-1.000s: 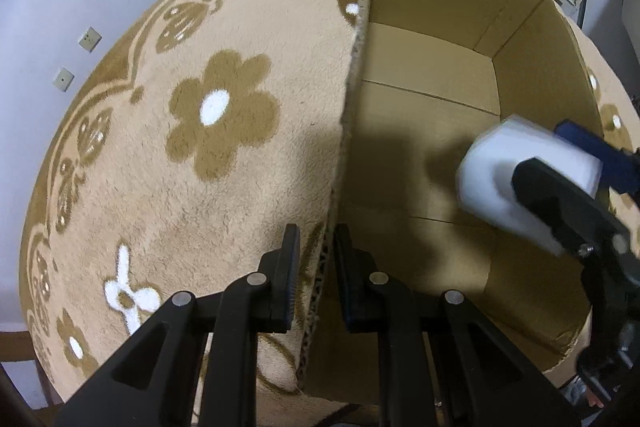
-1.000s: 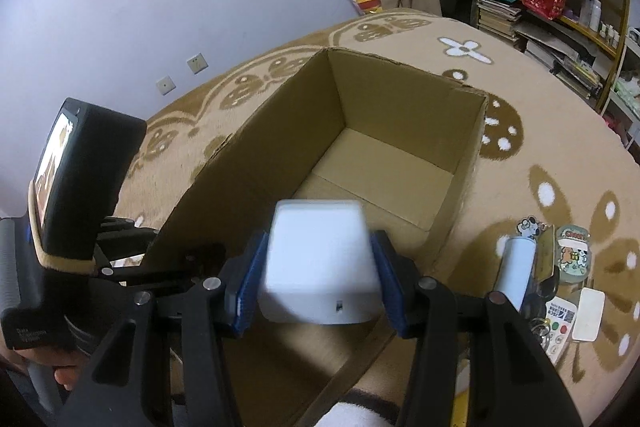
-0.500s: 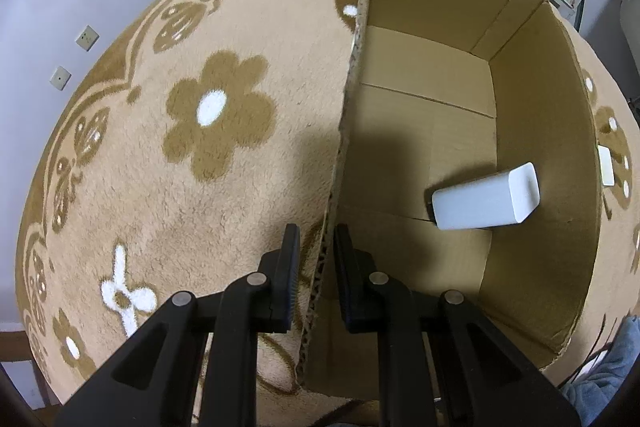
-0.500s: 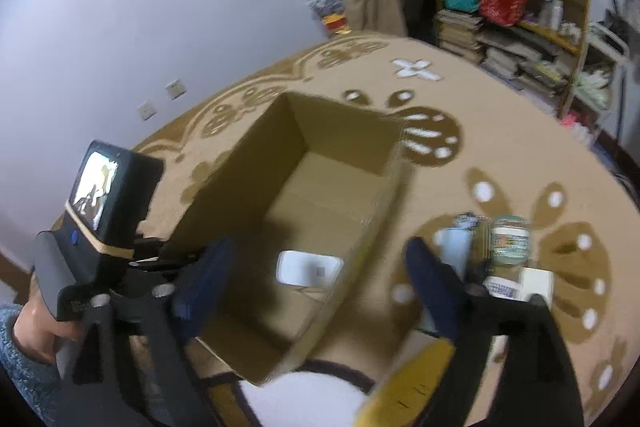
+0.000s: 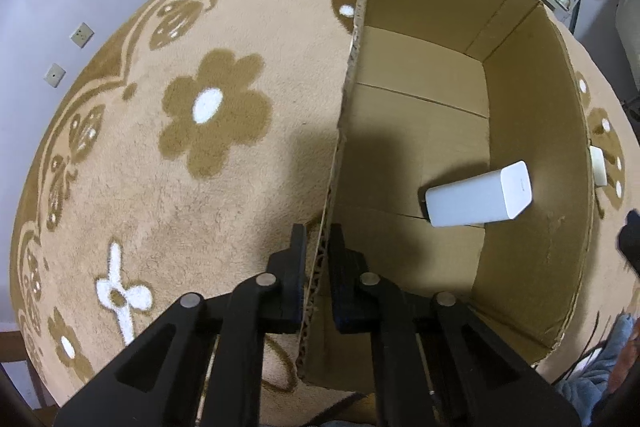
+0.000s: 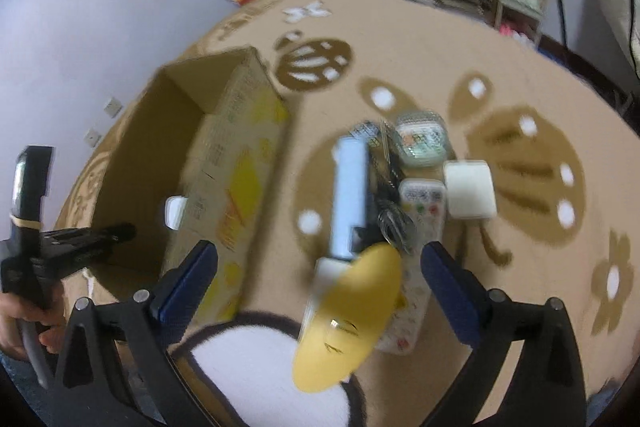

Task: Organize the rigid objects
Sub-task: 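Open the right tool to drop the white box, withdraw, then grasp the yellow oval lid by its edge with the right tool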

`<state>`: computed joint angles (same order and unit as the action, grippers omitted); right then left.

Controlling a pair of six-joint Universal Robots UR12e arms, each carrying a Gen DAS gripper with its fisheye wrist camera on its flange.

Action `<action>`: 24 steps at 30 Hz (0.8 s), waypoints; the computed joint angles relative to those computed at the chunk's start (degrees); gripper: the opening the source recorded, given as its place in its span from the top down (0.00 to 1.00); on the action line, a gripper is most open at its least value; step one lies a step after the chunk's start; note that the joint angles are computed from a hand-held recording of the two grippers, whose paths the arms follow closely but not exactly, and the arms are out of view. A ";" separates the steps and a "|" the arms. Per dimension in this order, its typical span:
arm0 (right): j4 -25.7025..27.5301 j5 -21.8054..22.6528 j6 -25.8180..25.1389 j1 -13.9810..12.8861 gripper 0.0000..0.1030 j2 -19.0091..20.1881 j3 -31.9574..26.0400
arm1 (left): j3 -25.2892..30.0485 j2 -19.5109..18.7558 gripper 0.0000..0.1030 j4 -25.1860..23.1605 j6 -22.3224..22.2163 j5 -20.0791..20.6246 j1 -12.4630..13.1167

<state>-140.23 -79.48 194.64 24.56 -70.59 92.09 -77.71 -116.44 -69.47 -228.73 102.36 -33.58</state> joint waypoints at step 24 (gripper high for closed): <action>10.14 -1.19 7.22 -0.27 0.15 1.36 0.30 | 0.86 -0.34 0.91 -1.42 0.41 1.25 -0.50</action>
<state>-130.09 -80.67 201.85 24.29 -69.22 92.39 -76.85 -116.78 -70.88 -228.32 103.61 -34.07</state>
